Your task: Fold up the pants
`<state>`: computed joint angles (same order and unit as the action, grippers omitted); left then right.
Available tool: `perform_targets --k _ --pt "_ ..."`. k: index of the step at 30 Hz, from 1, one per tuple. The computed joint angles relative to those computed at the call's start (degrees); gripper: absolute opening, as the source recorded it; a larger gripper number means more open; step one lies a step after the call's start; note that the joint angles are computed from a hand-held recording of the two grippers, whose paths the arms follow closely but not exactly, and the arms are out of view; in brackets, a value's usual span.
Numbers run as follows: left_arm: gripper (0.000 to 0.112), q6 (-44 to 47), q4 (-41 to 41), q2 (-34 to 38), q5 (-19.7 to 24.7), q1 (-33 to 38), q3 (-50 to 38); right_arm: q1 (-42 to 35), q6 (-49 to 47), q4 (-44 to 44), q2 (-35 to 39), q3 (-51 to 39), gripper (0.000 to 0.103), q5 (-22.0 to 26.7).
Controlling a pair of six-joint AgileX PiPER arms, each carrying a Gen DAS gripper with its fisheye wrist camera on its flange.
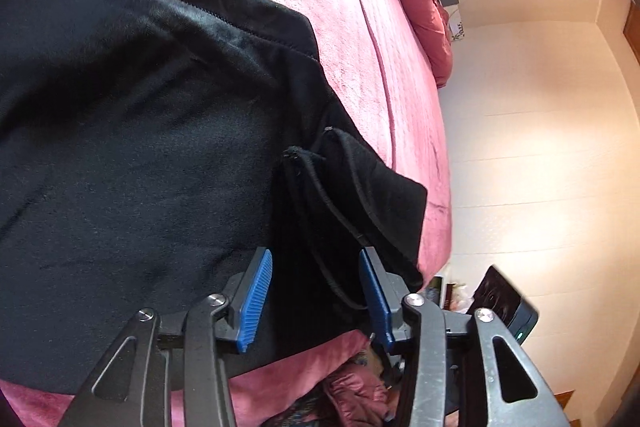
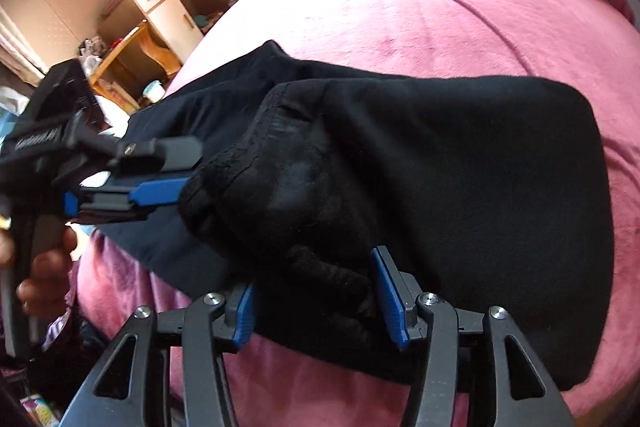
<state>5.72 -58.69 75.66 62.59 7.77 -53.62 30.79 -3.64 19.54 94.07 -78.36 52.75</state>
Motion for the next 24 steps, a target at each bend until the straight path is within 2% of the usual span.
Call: perform_targets --k 3,6,9,13,16,17,18,19,21,24 --pt "0.054 0.2 -2.0 1.8 -0.5 -0.5 -0.2 -2.6 -4.1 4.5 -3.0 3.8 0.054 1.1" --pt "0.055 -0.4 -3.1 4.8 -0.9 -1.9 -2.3 -5.5 -7.5 7.0 -8.5 8.8 0.054 2.2" --pt "0.056 -0.9 -4.3 6.8 -1.1 -3.5 -3.8 -3.2 -0.5 3.5 -10.8 9.3 0.054 1.2" --pt "0.057 -5.2 1.2 9.2 -1.5 -7.3 -8.3 -10.4 4.7 -2.0 -19.5 15.7 0.054 3.5" --pt "0.055 -8.4 5.4 11.2 -0.5 -9.9 -10.3 -16.5 6.6 -5.8 -23.3 19.4 0.055 5.6" --pt "0.054 -8.0 5.3 11.5 -0.6 -10.3 -10.5 -18.0 6.8 -6.7 -23.7 20.3 0.055 6.0" --pt "0.041 -8.1 5.9 11.7 -0.7 -10.9 -11.1 -19.3 6.8 -7.1 -24.2 21.6 0.055 6.0" --pt "0.022 -8.4 6.8 12.2 -0.8 -11.5 -12.3 -20.9 6.1 -7.1 -24.2 21.9 0.055 6.4" --pt "0.018 -8.7 7.8 11.9 -1.0 -12.0 -13.4 -22.1 5.2 -6.8 -24.2 23.0 0.055 6.2" --pt "0.016 -7.2 5.8 10.5 -0.1 -10.9 -15.1 -17.7 8.4 -9.7 -22.2 23.3 0.056 3.7"
